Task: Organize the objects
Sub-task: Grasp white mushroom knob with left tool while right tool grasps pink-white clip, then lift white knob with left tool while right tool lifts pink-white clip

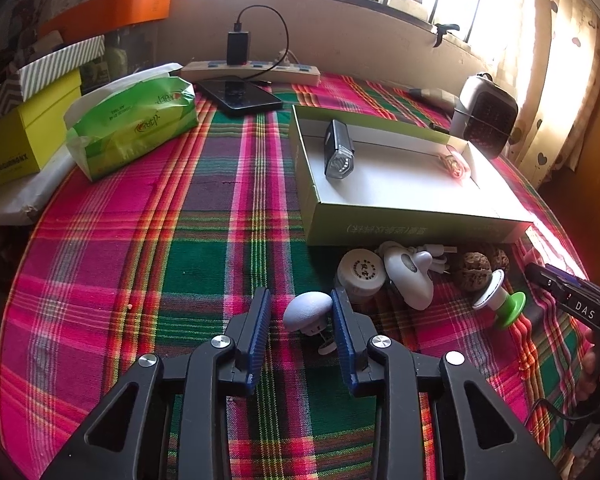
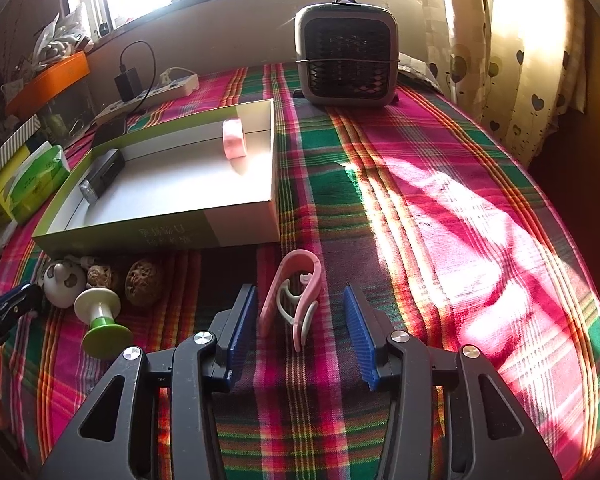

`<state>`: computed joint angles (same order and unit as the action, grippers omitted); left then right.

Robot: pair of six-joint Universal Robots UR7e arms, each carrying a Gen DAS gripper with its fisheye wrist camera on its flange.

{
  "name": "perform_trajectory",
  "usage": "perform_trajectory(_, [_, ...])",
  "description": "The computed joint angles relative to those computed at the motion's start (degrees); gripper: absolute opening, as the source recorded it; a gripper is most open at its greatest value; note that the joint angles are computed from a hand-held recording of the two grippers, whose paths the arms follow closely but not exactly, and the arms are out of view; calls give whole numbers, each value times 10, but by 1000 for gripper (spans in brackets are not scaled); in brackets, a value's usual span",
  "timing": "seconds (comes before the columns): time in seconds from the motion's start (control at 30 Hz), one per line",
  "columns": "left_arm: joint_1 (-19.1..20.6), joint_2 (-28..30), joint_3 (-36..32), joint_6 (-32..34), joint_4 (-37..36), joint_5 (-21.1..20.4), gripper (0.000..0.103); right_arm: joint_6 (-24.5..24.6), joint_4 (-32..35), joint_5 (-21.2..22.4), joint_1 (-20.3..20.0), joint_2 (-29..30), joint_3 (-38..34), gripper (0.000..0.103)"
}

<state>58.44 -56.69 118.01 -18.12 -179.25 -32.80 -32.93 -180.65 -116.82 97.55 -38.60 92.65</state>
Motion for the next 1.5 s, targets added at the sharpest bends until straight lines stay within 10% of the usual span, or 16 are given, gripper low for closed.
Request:
perform_trajectory(0.5, [-1, -1, 1, -12, 4, 8, 19, 0, -1, 4, -1, -2, 2, 25])
perform_trajectory(1.5, [-14, -5, -2, 8, -6, 11, 19, -11, 1, 31, 0, -13, 13, 25])
